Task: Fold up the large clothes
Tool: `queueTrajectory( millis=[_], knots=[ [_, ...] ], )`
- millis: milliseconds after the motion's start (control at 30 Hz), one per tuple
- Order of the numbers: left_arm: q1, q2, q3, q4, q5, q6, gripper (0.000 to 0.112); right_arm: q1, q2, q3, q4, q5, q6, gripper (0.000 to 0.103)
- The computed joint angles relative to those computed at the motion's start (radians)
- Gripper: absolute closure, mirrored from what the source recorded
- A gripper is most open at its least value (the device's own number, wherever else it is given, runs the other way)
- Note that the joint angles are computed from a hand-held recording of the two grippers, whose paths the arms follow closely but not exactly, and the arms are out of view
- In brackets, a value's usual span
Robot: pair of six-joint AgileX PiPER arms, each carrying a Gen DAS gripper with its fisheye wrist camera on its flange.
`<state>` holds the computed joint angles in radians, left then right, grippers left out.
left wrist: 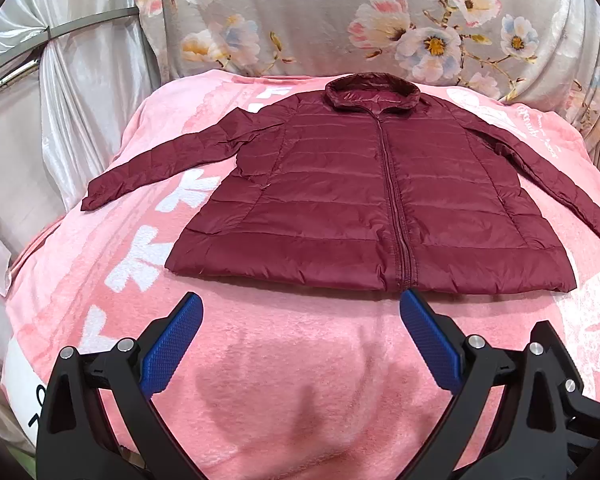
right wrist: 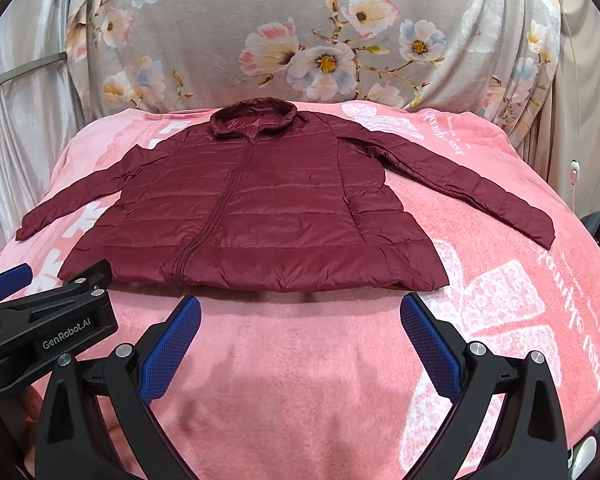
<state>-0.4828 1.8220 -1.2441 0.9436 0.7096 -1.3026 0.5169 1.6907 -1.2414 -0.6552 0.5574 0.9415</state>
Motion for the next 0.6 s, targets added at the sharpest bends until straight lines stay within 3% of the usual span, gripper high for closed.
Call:
queueTrajectory(
  millis=[600],
  knots=[
    [0.007,-0.011,0.004,-0.010,-0.003,0.013,0.016,0.004,0.010,-0.001,-0.015,-0.006,0.017,0.005]
  ],
)
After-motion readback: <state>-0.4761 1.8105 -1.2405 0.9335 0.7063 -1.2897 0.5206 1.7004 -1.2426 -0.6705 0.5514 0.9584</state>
